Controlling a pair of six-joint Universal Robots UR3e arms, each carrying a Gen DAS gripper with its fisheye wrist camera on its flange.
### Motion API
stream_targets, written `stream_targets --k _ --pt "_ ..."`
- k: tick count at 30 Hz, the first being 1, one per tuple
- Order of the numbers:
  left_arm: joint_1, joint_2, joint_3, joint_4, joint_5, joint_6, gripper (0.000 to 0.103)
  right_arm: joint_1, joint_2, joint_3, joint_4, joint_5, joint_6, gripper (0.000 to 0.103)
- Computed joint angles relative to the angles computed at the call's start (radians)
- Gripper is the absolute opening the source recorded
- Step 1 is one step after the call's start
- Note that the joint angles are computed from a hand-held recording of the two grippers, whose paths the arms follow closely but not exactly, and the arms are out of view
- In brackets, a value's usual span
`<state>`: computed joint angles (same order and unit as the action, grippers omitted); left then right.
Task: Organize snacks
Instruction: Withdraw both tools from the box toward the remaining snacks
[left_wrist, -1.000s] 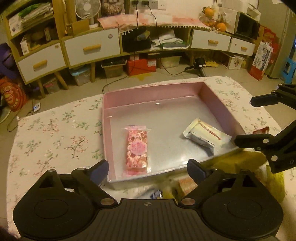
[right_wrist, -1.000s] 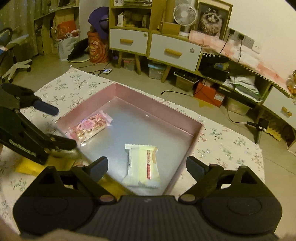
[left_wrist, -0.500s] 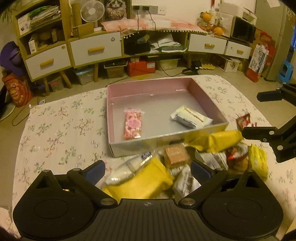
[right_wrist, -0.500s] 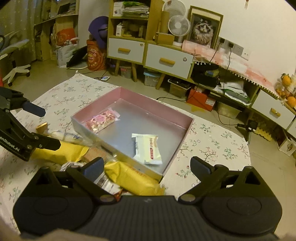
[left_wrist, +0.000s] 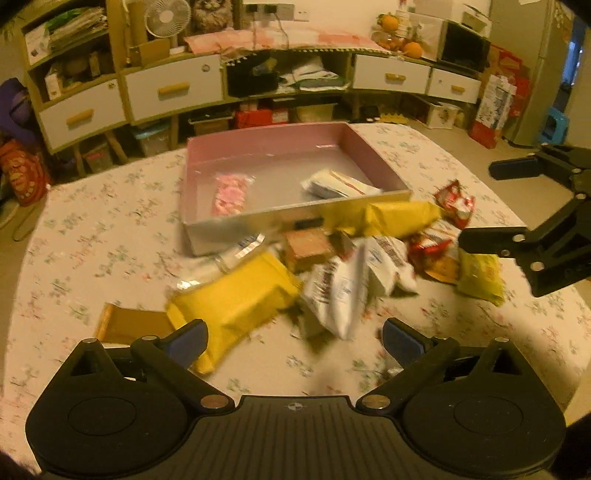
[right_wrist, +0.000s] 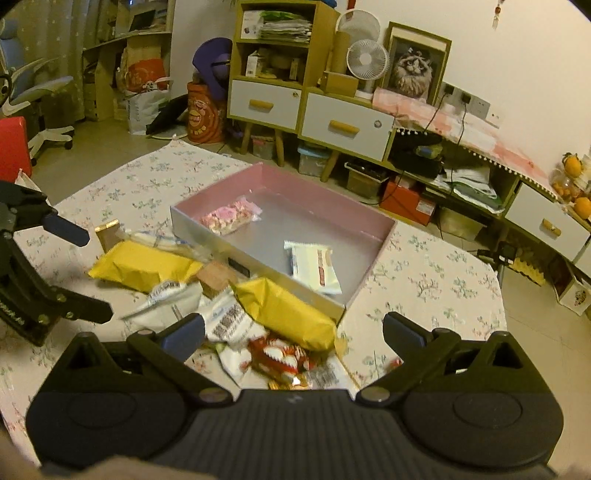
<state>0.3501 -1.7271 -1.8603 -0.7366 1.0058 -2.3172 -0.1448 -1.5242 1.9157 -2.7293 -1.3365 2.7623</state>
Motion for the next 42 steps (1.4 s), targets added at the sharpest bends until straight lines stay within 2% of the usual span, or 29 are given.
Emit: stream_targets --k 5,10,12,17,21,29,36,42 --pt "0.005 -0.003 -0.003 -0.083 -0.023 0.029 0.101 -0.038 -0.035 0.051 0.069 0.042 -0.082 0.103" --pt "-0.016 -0.012 -0.019 -0.109 0.000 0.005 0.101 -0.071 -0.069 0.092 0.141 0.041 -0.166 0.102" --pt "-0.036 -0.012 -0.028 -0.105 0.024 -0.017 0.101 -0.093 -0.083 0.107 0.165 0.048 -0.187 0.102" --pt "-0.073 -0.013 -0.036 -0.147 0.029 0.001 0.100 -0.168 -0.107 0.132 0.214 0.067 -0.209 0.102" --pt "-0.116 -0.015 -0.061 -0.115 0.046 0.014 0.099 -0.210 -0.096 0.140 0.216 0.058 -0.195 0.102" --pt "-0.178 -0.054 -0.070 -0.043 0.082 -0.010 0.091 -0.207 -0.037 0.087 0.201 0.036 -0.077 0.101" --pt "-0.204 -0.055 -0.098 0.033 0.096 0.000 0.087 -0.116 0.085 -0.002 0.156 -0.071 0.024 0.100" --pt "-0.218 -0.069 -0.094 0.069 0.100 -0.008 0.084 -0.069 0.124 -0.031 0.172 -0.147 0.004 0.097"
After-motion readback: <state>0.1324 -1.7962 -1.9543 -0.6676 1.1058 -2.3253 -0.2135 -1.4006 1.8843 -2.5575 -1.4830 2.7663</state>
